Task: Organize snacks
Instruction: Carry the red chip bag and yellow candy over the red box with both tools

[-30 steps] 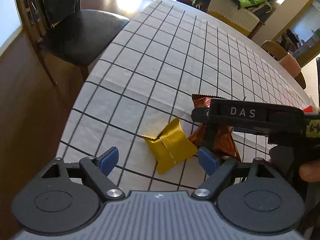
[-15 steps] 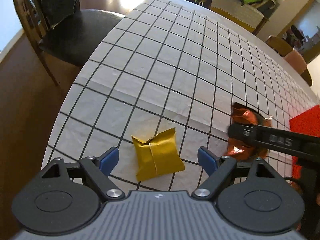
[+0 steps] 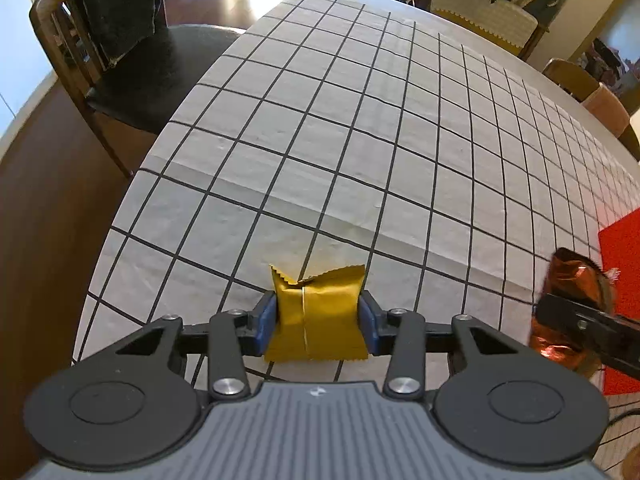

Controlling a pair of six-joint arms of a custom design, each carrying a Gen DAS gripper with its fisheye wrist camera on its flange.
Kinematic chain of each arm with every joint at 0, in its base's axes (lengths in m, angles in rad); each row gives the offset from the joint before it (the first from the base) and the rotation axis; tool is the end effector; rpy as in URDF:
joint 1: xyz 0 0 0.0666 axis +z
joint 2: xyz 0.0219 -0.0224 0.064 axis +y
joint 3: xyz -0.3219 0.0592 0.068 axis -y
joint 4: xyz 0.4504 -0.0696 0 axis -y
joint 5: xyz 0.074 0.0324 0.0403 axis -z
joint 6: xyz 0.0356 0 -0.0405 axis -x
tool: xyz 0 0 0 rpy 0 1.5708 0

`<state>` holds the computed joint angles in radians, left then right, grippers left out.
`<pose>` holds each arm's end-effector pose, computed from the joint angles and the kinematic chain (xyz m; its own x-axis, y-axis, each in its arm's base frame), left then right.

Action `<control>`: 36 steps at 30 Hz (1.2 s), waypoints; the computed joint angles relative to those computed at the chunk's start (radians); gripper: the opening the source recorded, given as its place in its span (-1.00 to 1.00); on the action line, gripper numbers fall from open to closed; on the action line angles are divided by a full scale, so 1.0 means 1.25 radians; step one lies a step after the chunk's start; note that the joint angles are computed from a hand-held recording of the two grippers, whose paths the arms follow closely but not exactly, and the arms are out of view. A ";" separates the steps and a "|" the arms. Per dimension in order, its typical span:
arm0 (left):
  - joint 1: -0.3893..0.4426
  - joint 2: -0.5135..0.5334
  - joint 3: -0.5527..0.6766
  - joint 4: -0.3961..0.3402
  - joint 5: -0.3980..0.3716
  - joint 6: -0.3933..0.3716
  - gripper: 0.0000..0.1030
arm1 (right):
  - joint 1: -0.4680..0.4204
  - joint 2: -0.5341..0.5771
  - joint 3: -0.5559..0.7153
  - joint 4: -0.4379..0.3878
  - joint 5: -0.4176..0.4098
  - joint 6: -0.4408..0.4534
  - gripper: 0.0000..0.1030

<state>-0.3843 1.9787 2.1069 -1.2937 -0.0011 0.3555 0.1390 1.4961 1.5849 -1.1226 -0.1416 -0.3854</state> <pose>0.6504 -0.2634 0.3559 -0.9290 0.0003 -0.3700 0.0546 0.9892 -0.1363 0.5639 0.0836 0.4027 -0.8670 0.2545 -0.4284 0.1265 0.9440 0.3047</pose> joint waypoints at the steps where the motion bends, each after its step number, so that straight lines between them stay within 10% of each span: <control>1: -0.003 -0.004 -0.005 0.003 -0.010 -0.005 -0.22 | -0.003 -0.012 -0.010 0.002 -0.001 0.003 -0.13; 21: -0.113 -0.092 -0.005 0.012 -0.020 -0.027 -0.26 | -0.154 -0.254 -0.156 -0.013 -0.091 0.096 -0.13; 36: -0.255 0.043 0.272 -0.032 -0.027 -0.071 -0.26 | -0.338 -0.326 -0.202 -0.005 -0.122 0.184 -0.13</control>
